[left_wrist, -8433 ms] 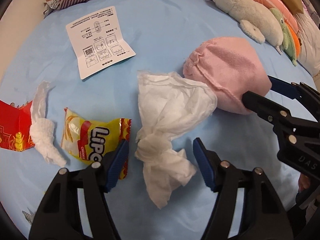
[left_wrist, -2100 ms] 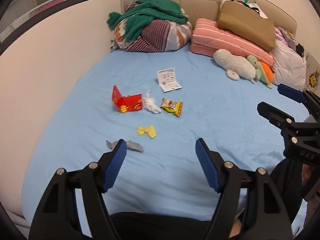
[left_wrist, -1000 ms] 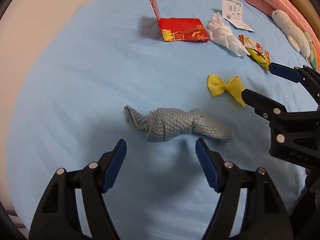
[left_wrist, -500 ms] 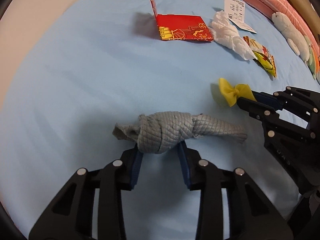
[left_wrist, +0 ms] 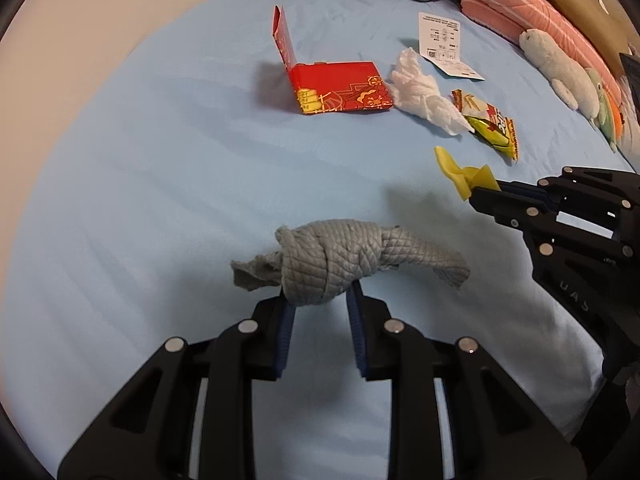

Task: Collect trash
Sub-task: 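Carry the grey knotted cloth and yellow bow with both tools to the grey bin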

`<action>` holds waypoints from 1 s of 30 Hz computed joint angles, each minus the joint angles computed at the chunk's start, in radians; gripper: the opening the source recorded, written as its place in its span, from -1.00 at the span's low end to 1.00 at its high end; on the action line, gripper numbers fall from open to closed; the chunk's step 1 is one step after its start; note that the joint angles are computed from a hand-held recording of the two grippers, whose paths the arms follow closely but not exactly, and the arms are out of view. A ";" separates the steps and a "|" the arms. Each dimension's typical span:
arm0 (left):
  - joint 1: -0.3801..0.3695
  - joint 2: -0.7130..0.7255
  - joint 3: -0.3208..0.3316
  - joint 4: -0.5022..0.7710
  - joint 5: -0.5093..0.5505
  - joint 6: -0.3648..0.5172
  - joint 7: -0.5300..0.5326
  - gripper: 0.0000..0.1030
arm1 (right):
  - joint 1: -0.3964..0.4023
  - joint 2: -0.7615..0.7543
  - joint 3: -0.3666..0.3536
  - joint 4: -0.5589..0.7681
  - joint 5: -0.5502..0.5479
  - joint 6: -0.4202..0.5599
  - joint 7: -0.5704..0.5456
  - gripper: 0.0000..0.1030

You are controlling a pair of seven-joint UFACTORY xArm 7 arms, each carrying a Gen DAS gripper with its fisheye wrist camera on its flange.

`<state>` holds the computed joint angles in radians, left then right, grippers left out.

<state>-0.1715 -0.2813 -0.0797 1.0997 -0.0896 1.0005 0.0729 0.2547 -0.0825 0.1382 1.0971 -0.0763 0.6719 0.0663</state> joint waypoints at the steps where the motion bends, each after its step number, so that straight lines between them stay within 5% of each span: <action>1: -0.001 0.000 -0.003 0.007 0.000 0.003 -0.006 -0.50 | 0.000 -0.013 -0.001 -0.004 0.002 0.004 0.000 -0.91; 30: -0.112 -0.237 -0.129 0.108 0.026 0.198 -0.175 -0.50 | -0.055 -0.623 0.002 -0.221 0.037 0.250 0.025 -0.91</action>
<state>-0.2839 -0.5185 -0.2092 1.2078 -0.0638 1.1989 -0.1021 0.1994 -0.7052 0.1406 0.8763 -0.0392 0.9220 0.0914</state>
